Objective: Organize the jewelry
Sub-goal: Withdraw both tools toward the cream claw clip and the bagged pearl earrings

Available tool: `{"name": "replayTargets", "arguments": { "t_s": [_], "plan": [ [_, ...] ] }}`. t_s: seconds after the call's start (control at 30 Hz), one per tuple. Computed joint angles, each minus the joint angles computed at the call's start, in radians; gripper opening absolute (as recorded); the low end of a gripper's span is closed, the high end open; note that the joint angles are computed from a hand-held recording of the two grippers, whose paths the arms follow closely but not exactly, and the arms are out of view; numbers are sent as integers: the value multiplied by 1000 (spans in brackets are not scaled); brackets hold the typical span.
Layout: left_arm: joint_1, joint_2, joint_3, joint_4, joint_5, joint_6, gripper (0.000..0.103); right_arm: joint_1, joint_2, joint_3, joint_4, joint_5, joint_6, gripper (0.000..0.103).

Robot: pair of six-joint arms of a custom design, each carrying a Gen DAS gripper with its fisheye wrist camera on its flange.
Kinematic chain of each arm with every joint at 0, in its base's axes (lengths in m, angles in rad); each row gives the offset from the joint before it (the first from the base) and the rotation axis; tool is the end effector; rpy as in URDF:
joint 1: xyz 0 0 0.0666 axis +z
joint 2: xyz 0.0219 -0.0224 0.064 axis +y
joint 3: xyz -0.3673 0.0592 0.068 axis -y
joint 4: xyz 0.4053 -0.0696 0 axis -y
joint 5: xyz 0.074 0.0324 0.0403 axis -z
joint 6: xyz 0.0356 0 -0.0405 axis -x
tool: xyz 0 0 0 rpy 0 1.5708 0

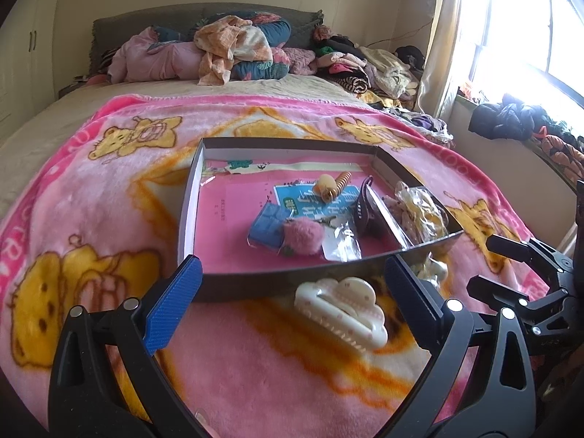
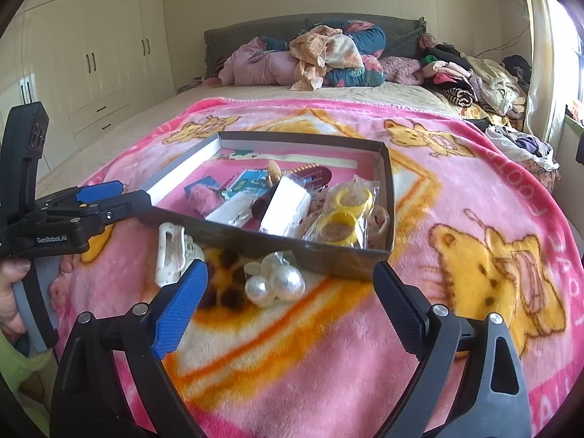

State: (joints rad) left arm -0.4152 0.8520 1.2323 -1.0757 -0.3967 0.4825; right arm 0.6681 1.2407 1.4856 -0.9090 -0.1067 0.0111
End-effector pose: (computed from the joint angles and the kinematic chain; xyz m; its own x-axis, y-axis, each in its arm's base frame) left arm 0.2703 -0.1045 0.5337 -0.5660 -0.2182 -0.7950 -0.1829 0.9735 -0.1370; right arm 0.3483 0.2792 0.5308 -0.4762 -0.3899 -0.7881 -0.6871 0.7243 0.0569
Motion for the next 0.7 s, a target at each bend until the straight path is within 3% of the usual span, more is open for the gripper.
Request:
{"name": "replayTargets", "arguments": {
  "t_s": [0.43,0.7],
  "plan": [
    [-58,-12,-36,-42,4,19,91,9,25,-13,-7,10,32,89],
    [-55,7,-56,-34,49,-1,91,-1,97,43,-63,-23,53,89]
  ]
}}
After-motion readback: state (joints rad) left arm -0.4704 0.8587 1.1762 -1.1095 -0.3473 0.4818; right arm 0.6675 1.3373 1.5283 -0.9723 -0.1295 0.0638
